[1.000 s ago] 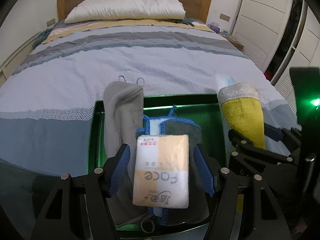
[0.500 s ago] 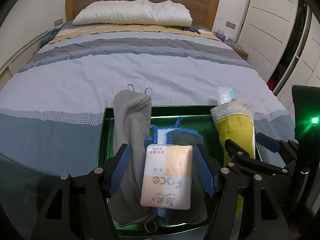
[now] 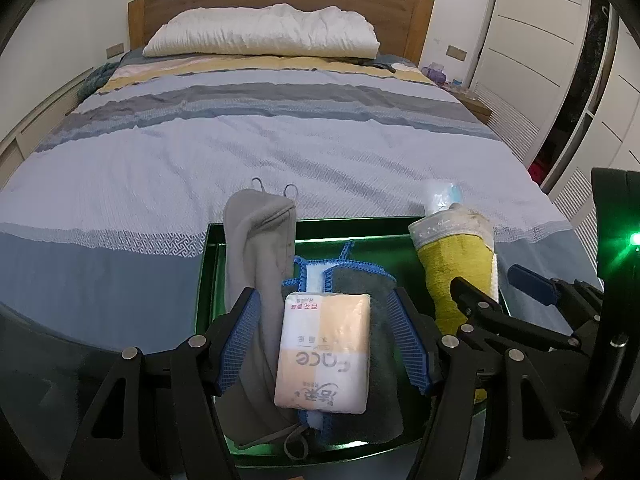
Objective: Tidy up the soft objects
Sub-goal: 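Open both grippers to release the packet and towel in the tray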
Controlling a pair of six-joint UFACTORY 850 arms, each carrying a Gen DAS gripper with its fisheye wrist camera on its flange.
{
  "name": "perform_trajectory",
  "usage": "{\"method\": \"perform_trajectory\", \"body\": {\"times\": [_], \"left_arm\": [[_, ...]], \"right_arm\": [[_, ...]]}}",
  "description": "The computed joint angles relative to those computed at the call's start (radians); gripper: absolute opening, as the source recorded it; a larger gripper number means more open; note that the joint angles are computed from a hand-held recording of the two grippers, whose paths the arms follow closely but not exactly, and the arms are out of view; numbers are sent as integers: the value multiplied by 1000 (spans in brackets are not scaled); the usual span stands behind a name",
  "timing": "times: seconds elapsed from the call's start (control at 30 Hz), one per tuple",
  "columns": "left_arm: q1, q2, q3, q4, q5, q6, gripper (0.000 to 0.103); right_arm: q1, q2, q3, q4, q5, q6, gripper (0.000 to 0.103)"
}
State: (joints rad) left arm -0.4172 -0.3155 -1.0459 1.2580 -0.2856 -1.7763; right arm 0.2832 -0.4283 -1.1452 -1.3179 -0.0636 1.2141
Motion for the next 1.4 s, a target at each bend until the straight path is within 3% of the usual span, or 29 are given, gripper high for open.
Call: {"method": "perform_trajectory", "body": {"times": [0.3,0.43,1.0,1.1,1.17,1.27,1.4], "left_arm": [[-15,13,1,-15,-31,12,60],[-20,13,0,-30,-43,23,60],[-49,36,43,-36,-39,35,60],[-63,48,58,2,-45,3,61],[-69,55,67,24,-36,-8,73],[-78,70,87,73,-30,-62,80],[-84,81,100,73,-26,-54,87]], "right_arm": [[7,28,18,-82,-53,104,60],[6,51,37,-194,-71,222,60],[5,119,108,-428,-86,464,60],[10,141,129,-494,-100,543,67],[13,159,152,-573,-110,632,78],[23,179,181,-644,-138,716,91],[27,190,201,-668,-149,758,97]]}}
